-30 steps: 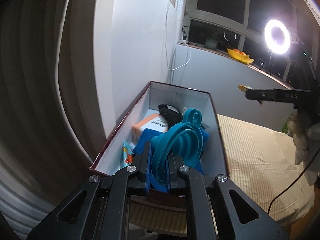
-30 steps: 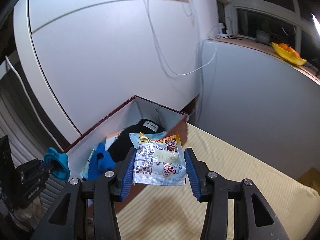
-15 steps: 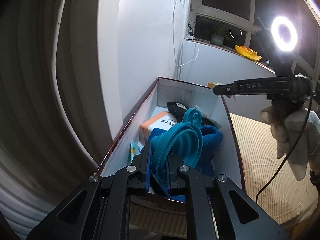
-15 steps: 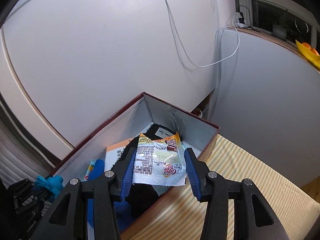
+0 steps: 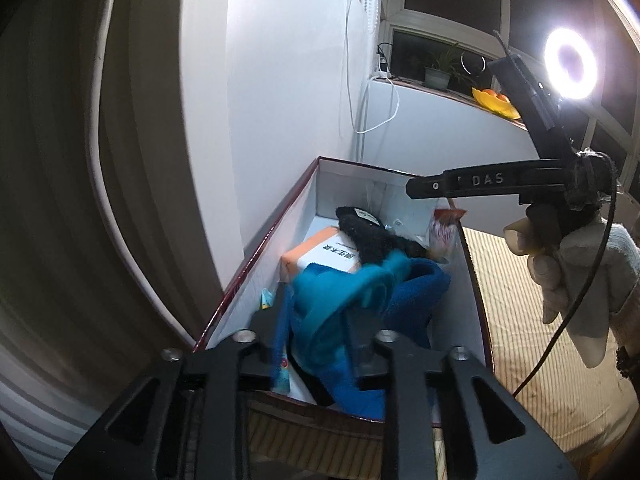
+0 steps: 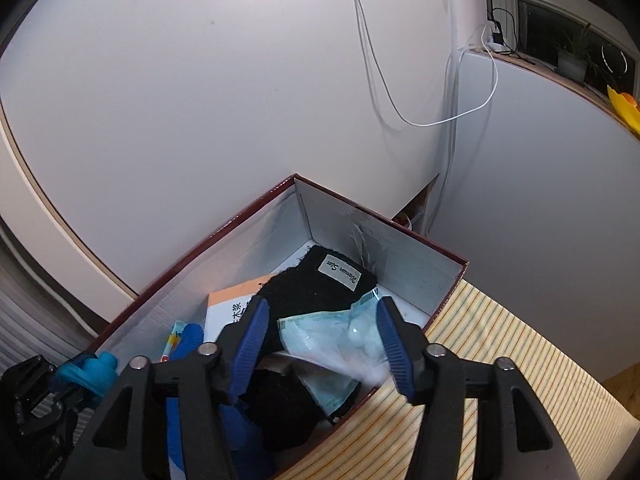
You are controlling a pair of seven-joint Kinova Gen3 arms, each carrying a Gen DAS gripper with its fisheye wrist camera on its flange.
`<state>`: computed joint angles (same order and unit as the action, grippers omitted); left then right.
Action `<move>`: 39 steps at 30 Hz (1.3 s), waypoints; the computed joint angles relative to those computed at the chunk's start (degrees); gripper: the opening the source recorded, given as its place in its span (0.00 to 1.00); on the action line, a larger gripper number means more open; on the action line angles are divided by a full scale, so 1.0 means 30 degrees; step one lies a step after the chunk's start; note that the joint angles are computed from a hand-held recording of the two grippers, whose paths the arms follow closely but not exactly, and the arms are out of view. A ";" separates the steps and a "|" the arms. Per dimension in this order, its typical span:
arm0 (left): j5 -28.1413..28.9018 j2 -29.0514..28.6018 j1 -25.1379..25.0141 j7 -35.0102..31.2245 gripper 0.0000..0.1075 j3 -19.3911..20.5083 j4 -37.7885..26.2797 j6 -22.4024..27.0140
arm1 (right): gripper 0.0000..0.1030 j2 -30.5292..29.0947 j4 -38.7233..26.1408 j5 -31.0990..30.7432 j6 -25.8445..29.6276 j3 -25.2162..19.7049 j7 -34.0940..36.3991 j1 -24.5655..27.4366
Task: Organize soft objects
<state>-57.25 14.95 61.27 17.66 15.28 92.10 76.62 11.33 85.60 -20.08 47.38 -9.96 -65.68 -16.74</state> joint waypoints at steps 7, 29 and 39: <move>0.0001 -0.0030 0.0008 0.0434 0.50 -0.0071 -0.0001 0.0215 | 0.62 -0.0318 0.0176 -0.0251 0.0025 0.0014 0.0153 0.0115; 0.6939 -0.0384 -0.2818 -0.7152 0.67 -0.0140 -0.1845 -0.1859 | 0.63 -0.2402 0.1938 -0.2386 0.0272 0.0855 0.1928 0.1297; 0.7421 -0.0499 -0.2149 -0.8995 0.67 -0.0121 -0.3495 0.0695 | 0.64 -0.3428 0.3114 -0.3931 0.0725 0.1620 0.3481 0.1885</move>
